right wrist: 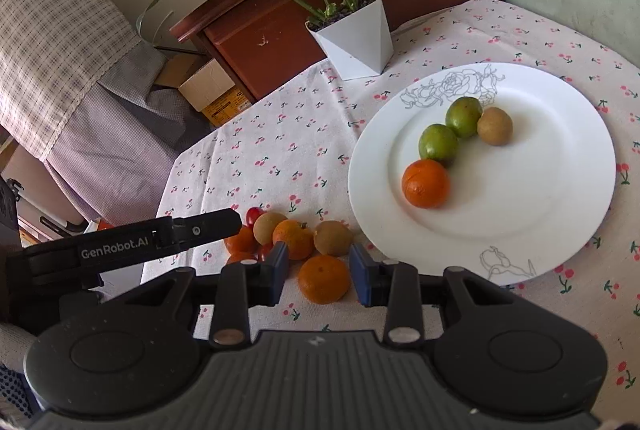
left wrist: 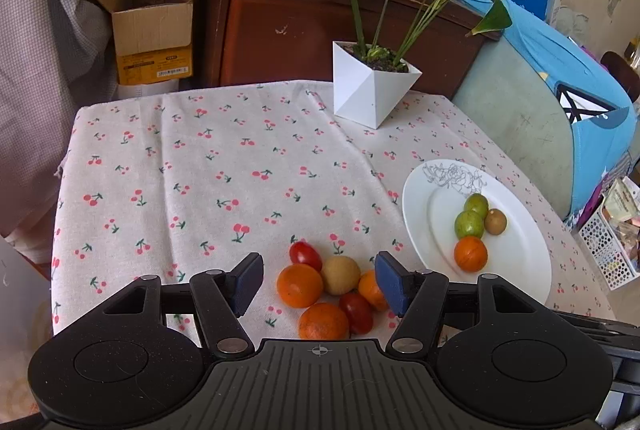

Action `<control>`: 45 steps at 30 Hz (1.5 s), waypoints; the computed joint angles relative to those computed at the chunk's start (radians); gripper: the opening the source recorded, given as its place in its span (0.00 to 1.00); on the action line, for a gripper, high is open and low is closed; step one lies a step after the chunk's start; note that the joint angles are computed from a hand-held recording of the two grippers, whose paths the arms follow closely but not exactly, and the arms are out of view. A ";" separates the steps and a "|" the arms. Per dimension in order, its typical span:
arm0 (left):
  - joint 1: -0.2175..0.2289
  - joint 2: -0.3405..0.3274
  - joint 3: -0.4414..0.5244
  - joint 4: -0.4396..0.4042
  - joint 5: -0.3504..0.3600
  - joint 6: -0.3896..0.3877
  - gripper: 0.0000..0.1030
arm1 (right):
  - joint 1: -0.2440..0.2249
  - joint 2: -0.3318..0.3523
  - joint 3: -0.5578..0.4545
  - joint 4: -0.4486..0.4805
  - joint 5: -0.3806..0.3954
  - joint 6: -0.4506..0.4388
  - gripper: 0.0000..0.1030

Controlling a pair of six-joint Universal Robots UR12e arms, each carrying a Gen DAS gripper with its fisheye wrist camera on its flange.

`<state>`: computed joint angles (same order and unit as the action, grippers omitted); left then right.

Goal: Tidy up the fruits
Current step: 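Grasp an orange with the right tool while the left tool grasps another orange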

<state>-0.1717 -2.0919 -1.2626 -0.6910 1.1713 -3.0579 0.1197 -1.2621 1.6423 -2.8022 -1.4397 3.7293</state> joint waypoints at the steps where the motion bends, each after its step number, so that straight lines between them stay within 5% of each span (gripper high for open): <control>1: 0.001 0.002 -0.004 -0.004 0.002 0.003 0.59 | 0.001 0.001 -0.001 0.004 0.002 -0.004 0.34; 15: 0.005 0.026 -0.050 -0.050 0.019 0.095 0.59 | 0.014 0.021 -0.032 0.094 -0.011 -0.048 0.36; 32: -0.011 0.024 -0.075 0.021 0.057 0.179 0.56 | 0.027 0.031 -0.054 0.118 -0.061 -0.106 0.33; 45: -0.018 0.024 -0.088 0.053 0.040 0.243 0.35 | 0.027 0.030 -0.053 0.115 -0.063 -0.099 0.31</control>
<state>-0.1892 -2.0676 -1.3508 -0.6384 1.2118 -2.8148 0.1467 -1.2324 1.5897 -2.6871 -1.5023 3.6303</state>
